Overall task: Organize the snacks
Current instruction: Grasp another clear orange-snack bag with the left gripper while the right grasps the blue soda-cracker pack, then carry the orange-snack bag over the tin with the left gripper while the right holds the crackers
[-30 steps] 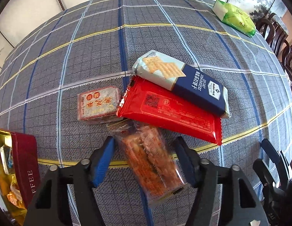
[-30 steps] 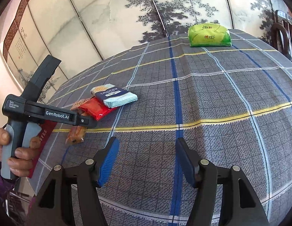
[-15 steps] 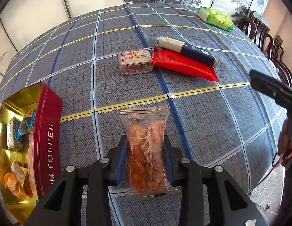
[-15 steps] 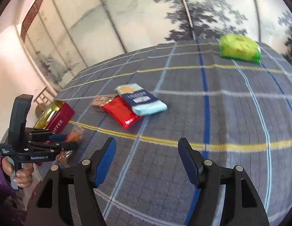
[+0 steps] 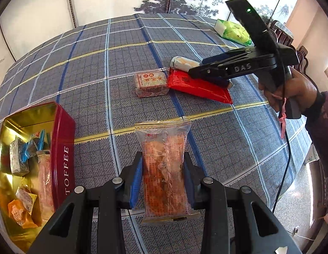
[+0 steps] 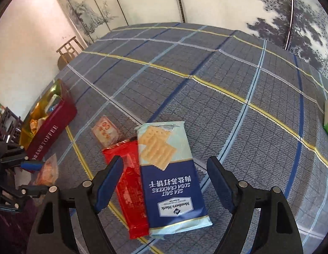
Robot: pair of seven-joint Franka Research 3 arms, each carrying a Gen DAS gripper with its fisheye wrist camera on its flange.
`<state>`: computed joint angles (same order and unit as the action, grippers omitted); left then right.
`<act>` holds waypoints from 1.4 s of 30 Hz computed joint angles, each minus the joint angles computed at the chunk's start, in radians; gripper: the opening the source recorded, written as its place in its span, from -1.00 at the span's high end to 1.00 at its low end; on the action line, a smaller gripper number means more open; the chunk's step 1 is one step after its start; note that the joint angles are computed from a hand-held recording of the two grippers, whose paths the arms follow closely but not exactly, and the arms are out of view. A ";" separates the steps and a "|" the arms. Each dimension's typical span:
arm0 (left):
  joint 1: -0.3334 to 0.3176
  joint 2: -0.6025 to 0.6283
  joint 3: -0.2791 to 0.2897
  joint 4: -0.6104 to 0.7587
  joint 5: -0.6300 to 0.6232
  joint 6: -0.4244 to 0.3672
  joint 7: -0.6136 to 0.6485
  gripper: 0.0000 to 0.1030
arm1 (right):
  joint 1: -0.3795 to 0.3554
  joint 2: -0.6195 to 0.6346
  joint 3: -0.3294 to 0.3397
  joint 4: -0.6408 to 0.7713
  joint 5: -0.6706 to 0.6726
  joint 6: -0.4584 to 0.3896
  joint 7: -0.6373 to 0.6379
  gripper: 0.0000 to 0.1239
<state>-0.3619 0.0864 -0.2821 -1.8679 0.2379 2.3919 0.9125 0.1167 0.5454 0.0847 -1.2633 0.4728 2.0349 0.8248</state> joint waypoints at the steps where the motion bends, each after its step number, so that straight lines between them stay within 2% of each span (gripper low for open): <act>1: 0.001 -0.003 0.001 -0.003 0.001 0.004 0.000 0.39 | 0.000 0.008 0.006 0.003 -0.022 -0.014 0.014 0.01; 3: 0.002 -0.010 0.003 -0.011 0.009 0.009 -0.006 0.39 | 0.006 -0.019 -0.004 -0.044 -0.009 0.015 0.002 0.17; 5: 0.004 -0.013 0.005 -0.015 0.010 0.011 -0.010 0.39 | 0.001 -0.033 -0.008 -0.063 0.008 0.014 0.039 0.20; 6: 0.006 -0.016 0.005 -0.019 0.005 0.014 -0.011 0.39 | -0.001 -0.060 -0.012 -0.101 0.015 0.041 0.048 0.20; 9: 0.007 -0.031 0.004 -0.034 0.008 0.024 -0.021 0.39 | -0.037 -0.197 -0.002 -0.287 0.125 0.160 0.001 0.23; 12: 0.006 -0.058 0.002 -0.065 0.027 0.058 -0.038 0.39 | -0.037 -0.361 -0.025 -0.517 0.201 0.334 -0.015 0.23; 15: 0.004 -0.082 -0.002 -0.088 0.026 0.075 -0.041 0.39 | -0.018 -0.495 -0.053 -0.714 0.206 0.488 0.010 0.23; 19: -0.003 -0.113 -0.010 -0.114 0.043 0.081 -0.055 0.38 | -0.004 -0.595 -0.079 -0.860 0.138 0.558 0.082 0.23; 24: -0.009 -0.151 -0.017 -0.145 0.057 0.070 -0.076 0.38 | 0.005 -0.630 -0.090 -0.934 0.031 0.613 0.170 0.23; 31: -0.009 -0.212 -0.029 -0.197 0.114 0.064 -0.124 0.38 | 0.016 -0.628 -0.097 -0.962 0.018 0.657 0.209 0.22; 38: -0.004 -0.265 -0.039 -0.242 0.168 0.059 -0.164 0.38 | 0.030 -0.644 -0.086 -1.019 -0.014 0.764 0.249 0.21; 42: 0.006 -0.300 -0.049 -0.271 0.217 0.052 -0.203 0.38 | 0.043 -0.649 -0.090 -1.039 0.011 0.807 0.244 0.20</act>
<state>-0.3562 -0.2138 -0.3314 -2.1393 0.4551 2.4444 0.7100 0.1593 -0.1031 -0.0054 -2.3028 0.4842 2.8422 1.0690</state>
